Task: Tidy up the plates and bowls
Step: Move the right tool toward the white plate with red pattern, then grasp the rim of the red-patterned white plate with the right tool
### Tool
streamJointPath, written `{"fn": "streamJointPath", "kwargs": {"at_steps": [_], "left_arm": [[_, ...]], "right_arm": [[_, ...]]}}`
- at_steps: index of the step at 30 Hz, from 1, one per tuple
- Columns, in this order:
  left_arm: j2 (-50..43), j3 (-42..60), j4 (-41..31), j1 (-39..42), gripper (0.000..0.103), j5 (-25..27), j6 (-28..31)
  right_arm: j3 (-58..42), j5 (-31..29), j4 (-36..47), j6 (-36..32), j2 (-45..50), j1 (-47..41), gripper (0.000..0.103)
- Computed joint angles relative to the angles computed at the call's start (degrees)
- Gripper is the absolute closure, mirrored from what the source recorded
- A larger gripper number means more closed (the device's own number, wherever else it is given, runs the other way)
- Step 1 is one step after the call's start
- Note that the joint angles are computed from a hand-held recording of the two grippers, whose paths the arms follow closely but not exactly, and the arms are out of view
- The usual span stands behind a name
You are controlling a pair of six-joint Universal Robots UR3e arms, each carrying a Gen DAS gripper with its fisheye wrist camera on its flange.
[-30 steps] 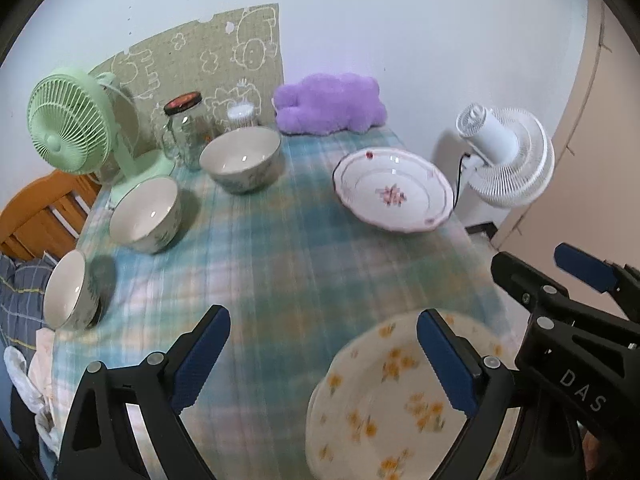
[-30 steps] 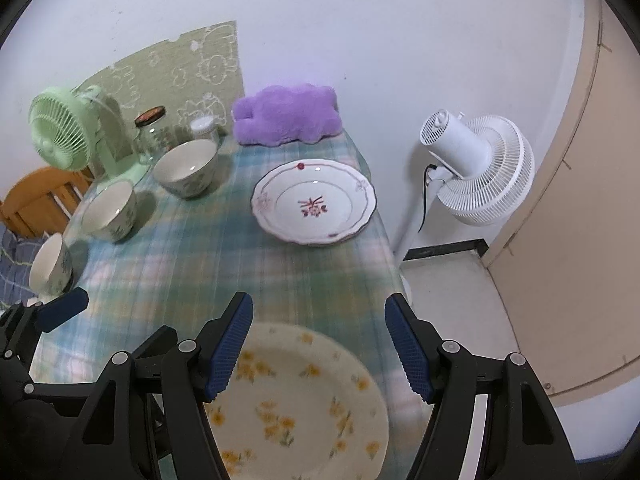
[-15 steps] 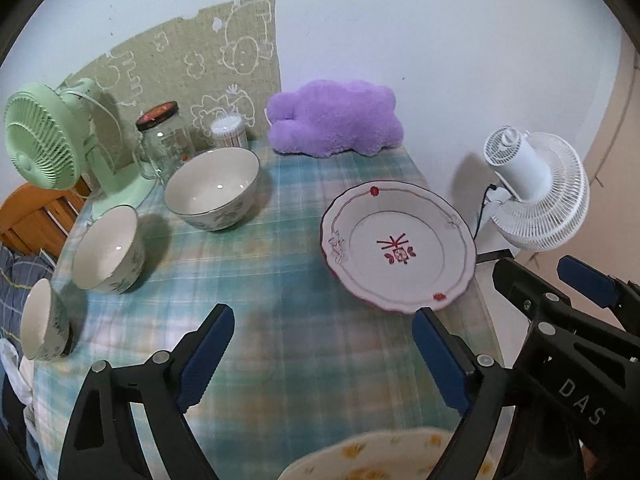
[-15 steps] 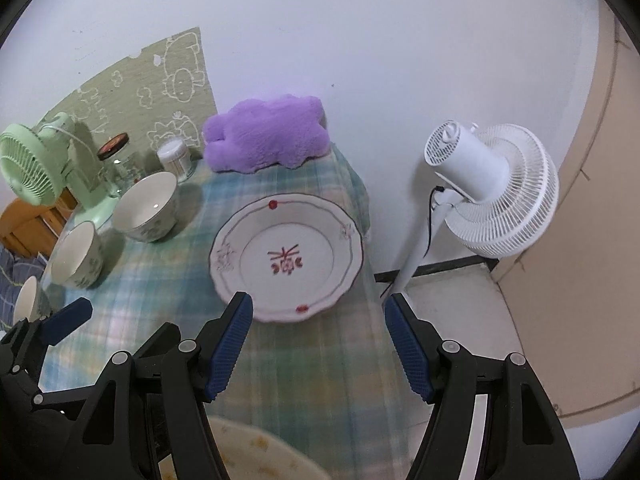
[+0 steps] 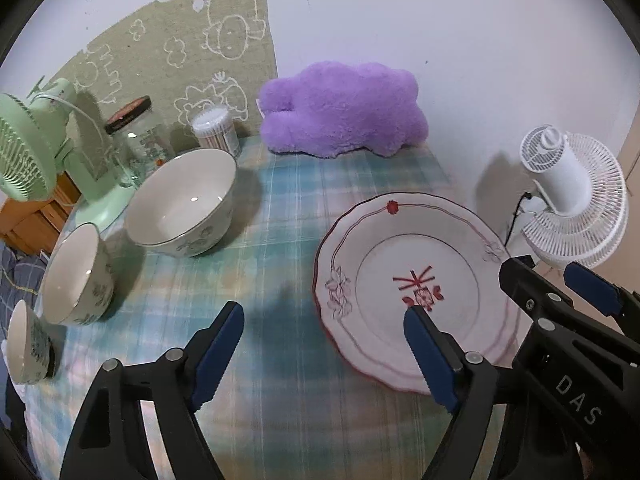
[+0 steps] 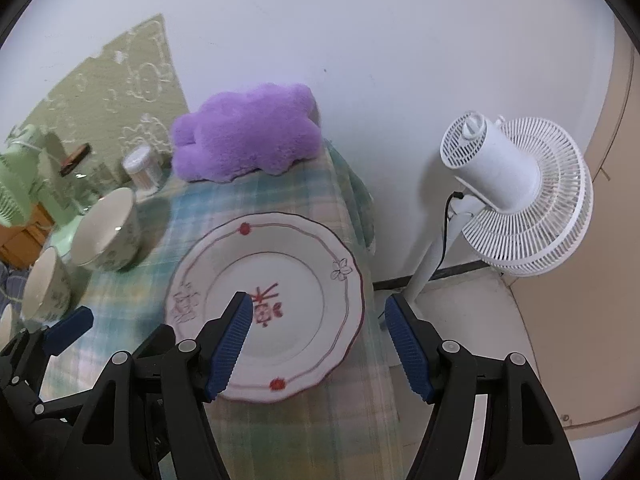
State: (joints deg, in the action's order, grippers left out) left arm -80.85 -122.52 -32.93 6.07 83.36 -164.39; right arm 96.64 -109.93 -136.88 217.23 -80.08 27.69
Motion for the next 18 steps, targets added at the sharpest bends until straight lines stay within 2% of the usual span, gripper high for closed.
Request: {"fn": "streamJointPath", "kwargs": {"at_steps": [3,11,18], "left_arm": [[-5.3,1.6,2.9,-1.9,0.024,1.9,-1.2],[-14.2,6.2,3.6,-4.4,0.032,3.0,-3.2],[-16.2,8.2,1.0,-2.8,0.05,-2.1,-4.5]], "right_arm": [[0.2,0.7,-1.8,-1.2,2.2,-1.4,0.036],[1.0,4.7,-5.8,-4.6,6.5,-5.3,0.048],[-0.2,2.7,-4.6,-5.8,9.2,-5.2,0.059]]}}
